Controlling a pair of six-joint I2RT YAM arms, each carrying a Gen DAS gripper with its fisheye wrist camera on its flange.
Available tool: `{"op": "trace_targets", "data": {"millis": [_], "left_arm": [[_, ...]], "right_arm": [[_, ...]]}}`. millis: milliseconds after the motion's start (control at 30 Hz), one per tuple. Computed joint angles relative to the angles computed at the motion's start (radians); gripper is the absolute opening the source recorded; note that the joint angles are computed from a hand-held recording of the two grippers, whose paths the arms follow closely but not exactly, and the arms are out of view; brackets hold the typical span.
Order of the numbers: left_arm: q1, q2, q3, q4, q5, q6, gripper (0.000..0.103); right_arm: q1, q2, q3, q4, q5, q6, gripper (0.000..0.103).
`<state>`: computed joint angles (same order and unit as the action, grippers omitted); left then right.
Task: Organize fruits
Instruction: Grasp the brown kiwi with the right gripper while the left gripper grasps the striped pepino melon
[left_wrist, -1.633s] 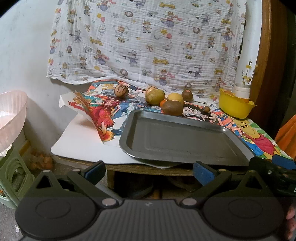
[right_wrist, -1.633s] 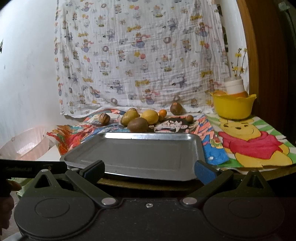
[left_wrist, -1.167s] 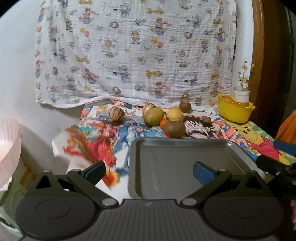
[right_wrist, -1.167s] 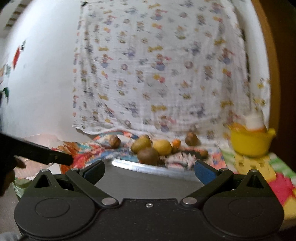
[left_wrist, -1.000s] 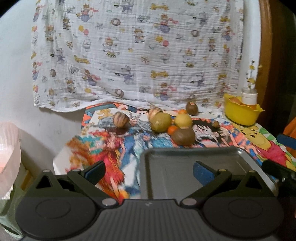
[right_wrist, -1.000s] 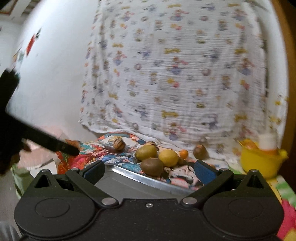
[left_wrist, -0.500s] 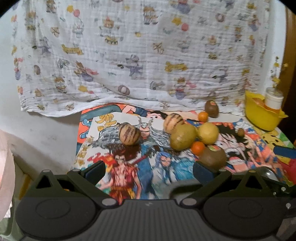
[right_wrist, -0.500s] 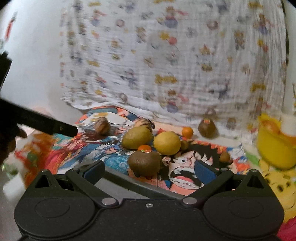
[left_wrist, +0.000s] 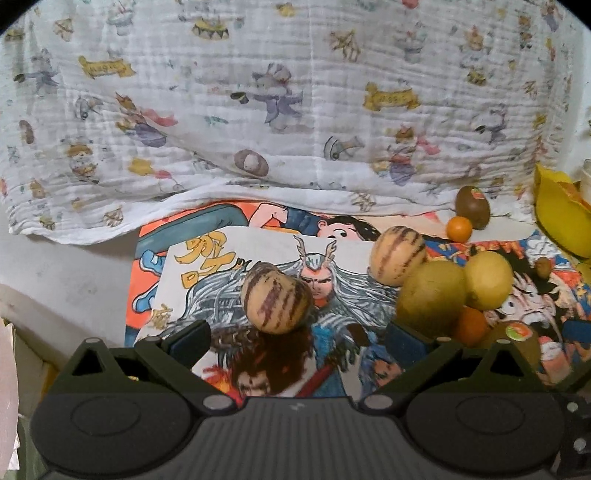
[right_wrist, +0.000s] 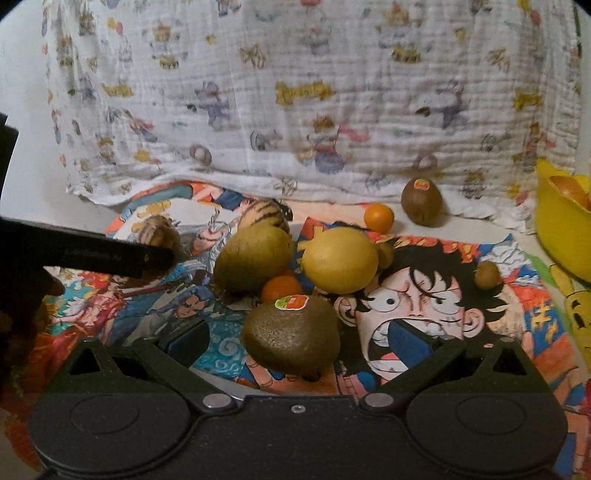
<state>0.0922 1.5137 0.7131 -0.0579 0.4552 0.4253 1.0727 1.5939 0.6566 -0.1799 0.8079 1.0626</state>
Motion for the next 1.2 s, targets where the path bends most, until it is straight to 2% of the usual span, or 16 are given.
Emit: {"op": "trace_targets", "data": {"millis": [167, 433, 667, 800, 1033, 1200], "left_arm": [[-0.020, 0.076, 0.033, 0.028, -0.021, -0.011, 0.099], [-0.044, 0.147, 0.064, 0.063, -0.037, -0.025, 0.094], [-0.054, 0.180, 0.068, 0.092, -0.030, -0.040, 0.080], [-0.063, 0.180, 0.058, 0.123, -0.045, -0.058, 0.074], [-0.081, 0.167, 0.031, 0.169, -0.103, -0.050, 0.052], [-0.085, 0.161, 0.026, 0.172, -0.108, -0.051, 0.051]], "right_arm": [[-0.034, 0.064, 0.032, 0.031, -0.024, -0.012, 0.094], [-0.065, 0.118, 0.064, 0.030, -0.056, 0.047, 0.086], [-0.067, 0.157, 0.097, 0.008, -0.054, 0.077, 0.073], [-0.067, 0.165, 0.110, -0.012, -0.043, 0.094, 0.070], [-0.057, 0.171, 0.118, -0.033, -0.026, 0.138, 0.069], [-0.048, 0.164, 0.110, -0.023, -0.025, 0.153, 0.068]]}}
